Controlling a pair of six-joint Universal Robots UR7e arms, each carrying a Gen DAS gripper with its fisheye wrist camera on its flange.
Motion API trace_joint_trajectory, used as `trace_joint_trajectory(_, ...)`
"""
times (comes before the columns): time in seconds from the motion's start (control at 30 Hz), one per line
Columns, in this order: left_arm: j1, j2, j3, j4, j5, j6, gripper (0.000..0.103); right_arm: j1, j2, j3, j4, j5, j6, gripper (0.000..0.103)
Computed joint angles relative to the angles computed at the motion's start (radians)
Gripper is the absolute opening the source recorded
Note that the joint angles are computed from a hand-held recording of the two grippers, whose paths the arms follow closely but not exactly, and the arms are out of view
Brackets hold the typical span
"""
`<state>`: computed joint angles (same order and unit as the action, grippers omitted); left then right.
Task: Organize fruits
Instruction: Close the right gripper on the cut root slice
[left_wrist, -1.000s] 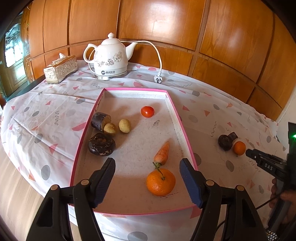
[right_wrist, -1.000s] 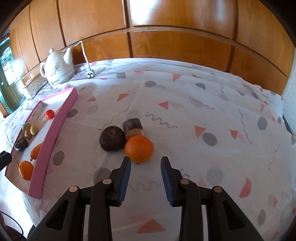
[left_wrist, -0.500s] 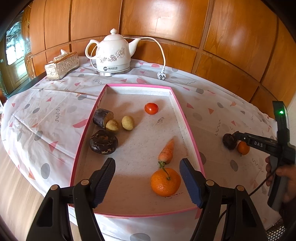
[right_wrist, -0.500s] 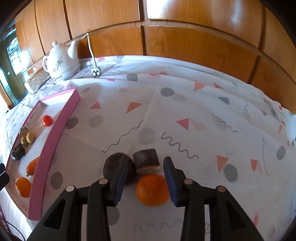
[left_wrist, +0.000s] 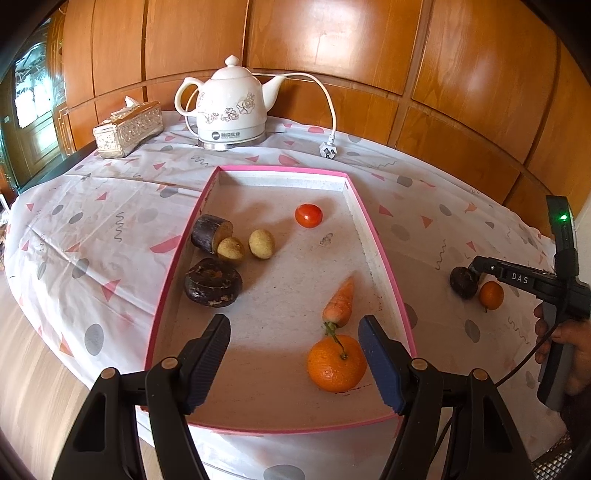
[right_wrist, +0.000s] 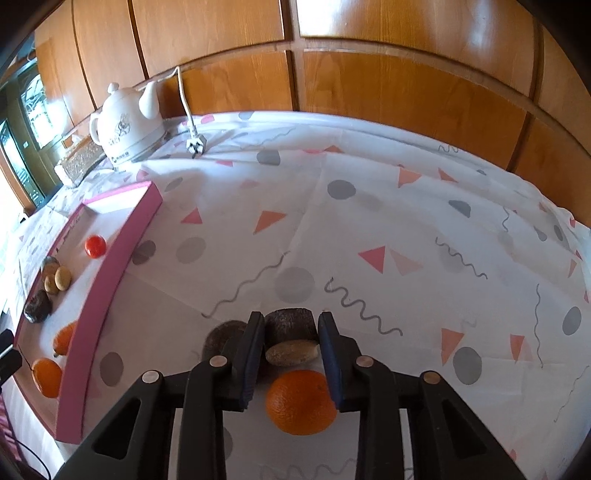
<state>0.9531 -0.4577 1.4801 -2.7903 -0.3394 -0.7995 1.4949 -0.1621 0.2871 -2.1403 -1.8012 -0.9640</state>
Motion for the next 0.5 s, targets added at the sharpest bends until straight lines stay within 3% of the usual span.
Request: trace_joint_trajectory(0.5,-0.026,-0.025,0.056,-0.037,0.045,-0.028,0.076,0.016,-0.154,0.311,-0.202,0.047,-0.043,0.028)
